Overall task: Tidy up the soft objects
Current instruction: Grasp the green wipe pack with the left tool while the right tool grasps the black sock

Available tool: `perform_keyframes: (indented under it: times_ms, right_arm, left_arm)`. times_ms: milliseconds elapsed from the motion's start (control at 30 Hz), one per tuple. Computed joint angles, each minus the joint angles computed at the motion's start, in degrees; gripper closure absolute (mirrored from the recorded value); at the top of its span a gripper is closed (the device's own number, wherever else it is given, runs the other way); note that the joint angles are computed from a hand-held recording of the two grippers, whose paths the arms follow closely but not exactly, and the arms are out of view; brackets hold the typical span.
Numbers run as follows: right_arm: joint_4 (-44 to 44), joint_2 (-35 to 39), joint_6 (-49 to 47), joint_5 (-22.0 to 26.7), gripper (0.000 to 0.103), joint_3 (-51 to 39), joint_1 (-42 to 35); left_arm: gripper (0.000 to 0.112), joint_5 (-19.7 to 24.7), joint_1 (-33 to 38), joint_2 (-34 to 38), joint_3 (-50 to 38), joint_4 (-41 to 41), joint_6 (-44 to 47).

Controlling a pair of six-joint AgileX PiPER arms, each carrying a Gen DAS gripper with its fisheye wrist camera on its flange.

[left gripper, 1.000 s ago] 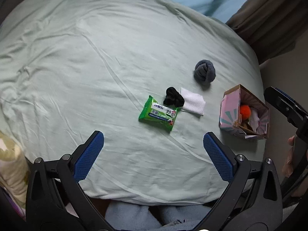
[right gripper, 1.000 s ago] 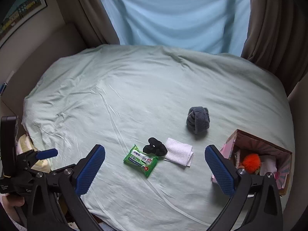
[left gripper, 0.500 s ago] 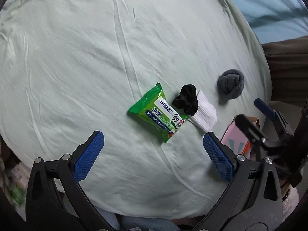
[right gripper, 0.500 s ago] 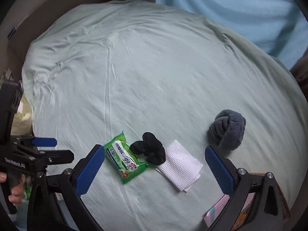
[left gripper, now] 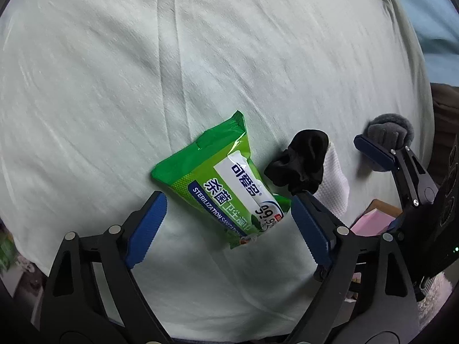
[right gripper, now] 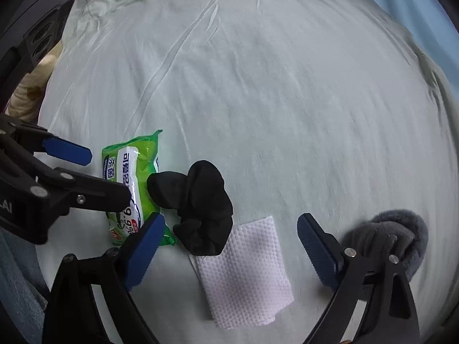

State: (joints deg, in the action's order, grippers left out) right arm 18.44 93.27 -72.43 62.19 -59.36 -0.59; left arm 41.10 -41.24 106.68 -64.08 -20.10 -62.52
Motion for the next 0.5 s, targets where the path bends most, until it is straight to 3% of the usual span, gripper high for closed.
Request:
perform_keyframes:
  times_ms: [133,267,400,467,500]
  right_arm:
    - [2.49,0.99,-5.52,-1.22,0.019,1.42,0.41]
    - [1.99,3.14,-7.71,-1.49,0.045,1.52,1.58]
    - [3.14,2.95,-9.90,-0.40,0.058,1.78,1.34]
    - [3.24,2.25,-9.58,-0.01,0.072,2.51,1.46]
    - [3.39,2.02,-9.13,-0.20,0.073,2.88,1.73]
  left_arm:
    - [0.038,-0.77,-0.38,2.90,-1.01,-0.54,-1.34]
    - [0.046,-0.47,-0.68,4.87,-2.67,-0.48,-1.38]
    - [0.053,2.88,-0.69,6.82,-6.99,1.84,-0.63]
    - [0.057,3.71,-0.79,7.79,-8.79,2.46,-0.95]
    - [0.060,3.94,-0.85,8.05,-9.36,2.66,-1.05]
